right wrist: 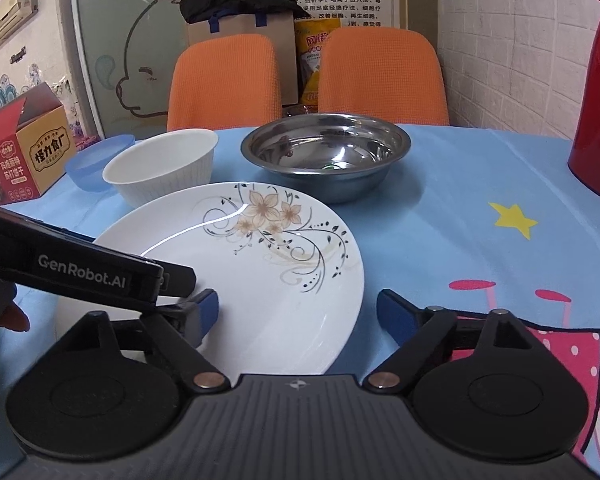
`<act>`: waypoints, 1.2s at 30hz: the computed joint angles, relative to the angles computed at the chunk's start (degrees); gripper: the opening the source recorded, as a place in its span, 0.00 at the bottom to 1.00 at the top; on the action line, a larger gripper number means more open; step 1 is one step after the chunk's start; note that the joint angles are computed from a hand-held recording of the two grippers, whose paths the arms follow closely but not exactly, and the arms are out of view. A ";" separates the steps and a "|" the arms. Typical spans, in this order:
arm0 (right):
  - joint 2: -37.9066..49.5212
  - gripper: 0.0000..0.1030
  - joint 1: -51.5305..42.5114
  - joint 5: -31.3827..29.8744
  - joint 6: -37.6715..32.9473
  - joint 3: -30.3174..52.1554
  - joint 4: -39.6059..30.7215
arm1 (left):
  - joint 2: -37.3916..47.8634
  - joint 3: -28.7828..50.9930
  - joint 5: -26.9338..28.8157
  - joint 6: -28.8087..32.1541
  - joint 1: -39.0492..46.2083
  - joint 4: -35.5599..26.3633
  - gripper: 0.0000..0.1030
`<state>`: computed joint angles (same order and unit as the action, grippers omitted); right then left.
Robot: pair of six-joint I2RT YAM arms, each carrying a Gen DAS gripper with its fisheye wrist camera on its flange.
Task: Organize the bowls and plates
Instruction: 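Close both tools on the rim of the flower-pattern plate, then carry the flower plate onto the plate stack and open both tools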
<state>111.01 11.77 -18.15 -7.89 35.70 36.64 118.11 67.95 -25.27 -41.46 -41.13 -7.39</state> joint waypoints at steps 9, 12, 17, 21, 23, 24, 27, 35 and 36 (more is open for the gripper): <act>-3.25 0.88 1.52 3.60 3.67 -4.40 3.18 | -3.62 -0.98 -1.36 -4.86 -2.16 -4.76 0.52; -7.59 0.88 2.21 4.03 4.55 -9.25 5.79 | -8.02 -4.29 -3.73 -6.82 -4.41 -5.52 0.48; -17.53 0.88 5.80 6.02 5.45 -18.05 9.33 | -18.04 -11.72 -10.30 -14.01 -9.80 -10.45 0.47; -25.30 0.88 12.04 6.99 7.87 -23.63 9.82 | -26.33 -17.37 -17.53 -26.28 -16.69 -22.17 0.47; -27.18 0.88 16.47 7.97 9.37 -25.50 10.76 | -29.59 -19.63 -19.50 -35.30 -20.28 -30.25 0.47; -27.59 0.88 18.87 8.40 10.34 -26.12 11.17 | -30.87 -20.71 -20.07 -40.25 -22.15 -34.30 0.47; -27.19 0.88 26.98 10.56 12.26 -26.50 11.57 | -32.97 -23.78 -20.04 -55.32 -27.83 -44.78 0.47; -21.27 0.89 42.54 18.30 14.24 -24.75 12.11 | -35.66 -34.13 -16.33 -73.84 -37.07 -45.90 0.46; -20.56 0.89 43.36 19.48 14.06 -24.63 12.32 | -35.12 -34.16 -17.07 -74.33 -37.79 -45.89 0.46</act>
<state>90.45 55.13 1.33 6.17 11.08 48.96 82.99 33.79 -42.34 -115.80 -78.92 -53.28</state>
